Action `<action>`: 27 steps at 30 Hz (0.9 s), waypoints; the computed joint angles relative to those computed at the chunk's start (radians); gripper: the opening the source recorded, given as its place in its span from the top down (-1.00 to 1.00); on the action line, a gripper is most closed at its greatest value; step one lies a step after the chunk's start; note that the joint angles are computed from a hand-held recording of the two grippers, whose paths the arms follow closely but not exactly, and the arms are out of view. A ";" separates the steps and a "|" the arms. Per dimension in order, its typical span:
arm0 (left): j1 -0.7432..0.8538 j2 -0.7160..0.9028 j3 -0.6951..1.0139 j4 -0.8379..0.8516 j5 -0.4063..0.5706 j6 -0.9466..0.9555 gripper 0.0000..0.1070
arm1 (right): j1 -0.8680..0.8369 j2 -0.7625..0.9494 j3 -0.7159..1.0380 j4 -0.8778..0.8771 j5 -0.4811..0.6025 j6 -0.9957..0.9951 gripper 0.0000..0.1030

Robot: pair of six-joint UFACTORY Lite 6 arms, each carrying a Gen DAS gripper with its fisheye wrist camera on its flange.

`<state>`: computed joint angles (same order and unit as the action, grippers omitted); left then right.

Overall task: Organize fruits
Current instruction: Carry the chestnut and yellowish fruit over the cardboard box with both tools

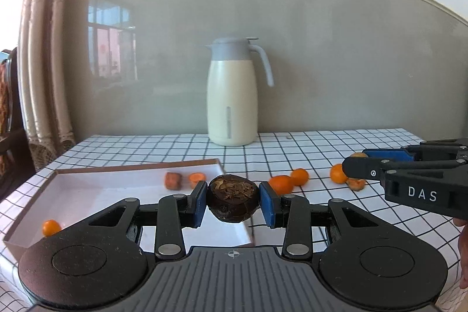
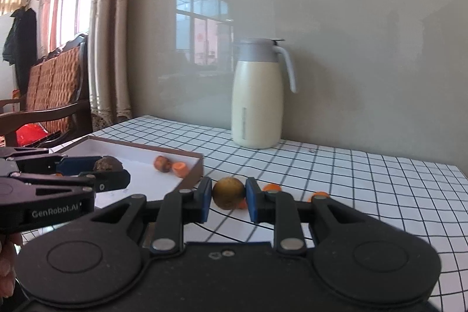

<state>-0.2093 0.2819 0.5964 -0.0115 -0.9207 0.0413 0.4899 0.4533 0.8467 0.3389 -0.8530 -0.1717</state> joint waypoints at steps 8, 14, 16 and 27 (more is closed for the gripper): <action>0.060 -0.011 -0.024 0.034 -0.032 -0.016 0.28 | 0.046 0.015 0.016 -0.008 -0.026 -0.010 0.69; 0.118 -0.026 -0.048 0.070 -0.049 -0.030 0.28 | 0.087 0.044 0.050 -0.015 -0.042 -0.024 0.69; 0.137 -0.035 -0.062 0.079 -0.059 -0.035 0.28 | 0.100 0.055 0.065 -0.023 -0.048 -0.026 0.69; 0.272 -0.043 -0.086 0.160 -0.086 -0.077 0.28 | 0.170 0.152 0.207 -0.034 -0.014 -0.057 0.69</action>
<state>0.0625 0.2389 0.5102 0.1486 -1.0064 -0.0358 0.6600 0.6057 1.0534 0.3047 -0.8671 -0.2283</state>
